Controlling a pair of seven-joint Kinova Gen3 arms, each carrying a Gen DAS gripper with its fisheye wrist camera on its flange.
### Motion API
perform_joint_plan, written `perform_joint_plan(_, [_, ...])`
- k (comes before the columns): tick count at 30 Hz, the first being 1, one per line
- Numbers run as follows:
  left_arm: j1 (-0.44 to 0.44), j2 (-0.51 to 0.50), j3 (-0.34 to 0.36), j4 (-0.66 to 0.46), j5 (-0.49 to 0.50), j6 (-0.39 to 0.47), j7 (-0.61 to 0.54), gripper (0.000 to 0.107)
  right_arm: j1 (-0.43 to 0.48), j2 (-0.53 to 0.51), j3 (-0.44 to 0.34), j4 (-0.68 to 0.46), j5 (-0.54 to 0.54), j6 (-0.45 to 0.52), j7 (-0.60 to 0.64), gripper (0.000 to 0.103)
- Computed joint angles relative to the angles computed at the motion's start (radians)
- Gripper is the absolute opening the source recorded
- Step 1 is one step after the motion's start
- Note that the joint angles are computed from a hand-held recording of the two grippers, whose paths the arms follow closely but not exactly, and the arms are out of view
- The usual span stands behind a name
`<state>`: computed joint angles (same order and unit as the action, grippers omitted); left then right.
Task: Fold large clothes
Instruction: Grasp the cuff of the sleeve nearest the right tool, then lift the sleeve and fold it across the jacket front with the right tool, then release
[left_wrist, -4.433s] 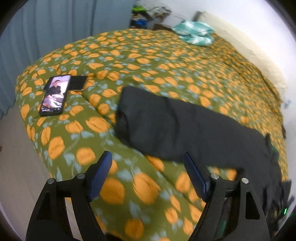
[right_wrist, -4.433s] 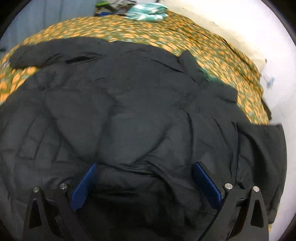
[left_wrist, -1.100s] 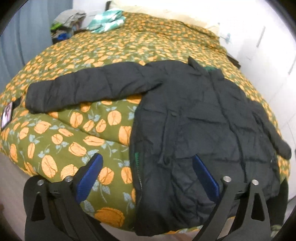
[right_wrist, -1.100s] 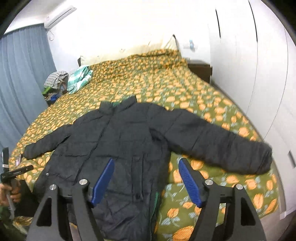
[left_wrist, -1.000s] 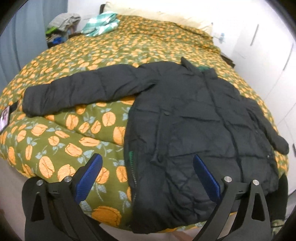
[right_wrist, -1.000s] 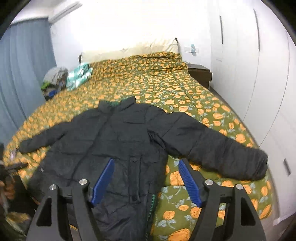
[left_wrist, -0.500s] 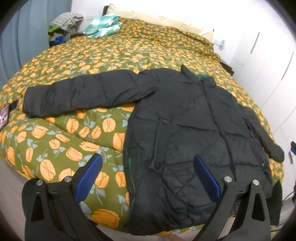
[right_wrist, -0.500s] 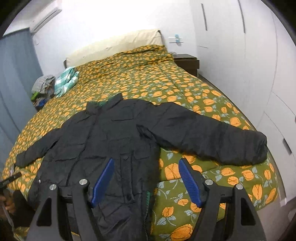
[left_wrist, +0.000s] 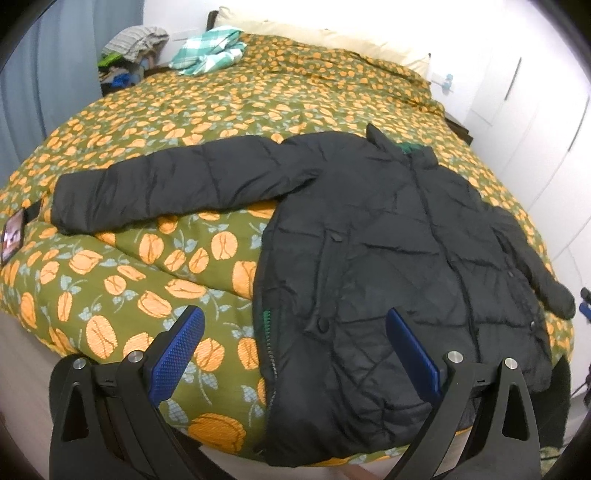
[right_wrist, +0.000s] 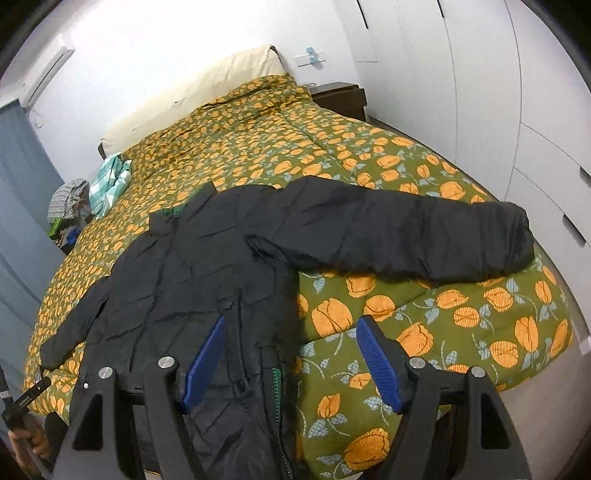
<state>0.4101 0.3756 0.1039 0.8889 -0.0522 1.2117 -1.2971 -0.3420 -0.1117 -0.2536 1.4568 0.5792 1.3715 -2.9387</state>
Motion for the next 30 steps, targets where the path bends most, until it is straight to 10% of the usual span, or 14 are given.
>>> perform_joint_plan(15, [0.002, 0.003, -0.007, -0.004, -0.017, 0.002, 0.012, 0.099, 0.106, -0.127, -0.002, 0.212, -0.001, -0.050, -0.219, 0.074])
perform_joint_plan(21, [0.018, 0.032, -0.009, -0.063, -0.029, 0.042, 0.012, 0.099, 0.272, -0.253, 0.029, 0.372, -0.065, -0.244, -0.281, 0.074])
perform_joint_plan(30, [0.061, 0.049, -0.019, -0.115, -0.064, 0.072, -0.005, 0.099, 0.387, -0.206, 0.285, 0.522, -0.203, -0.578, -0.296, 0.074])
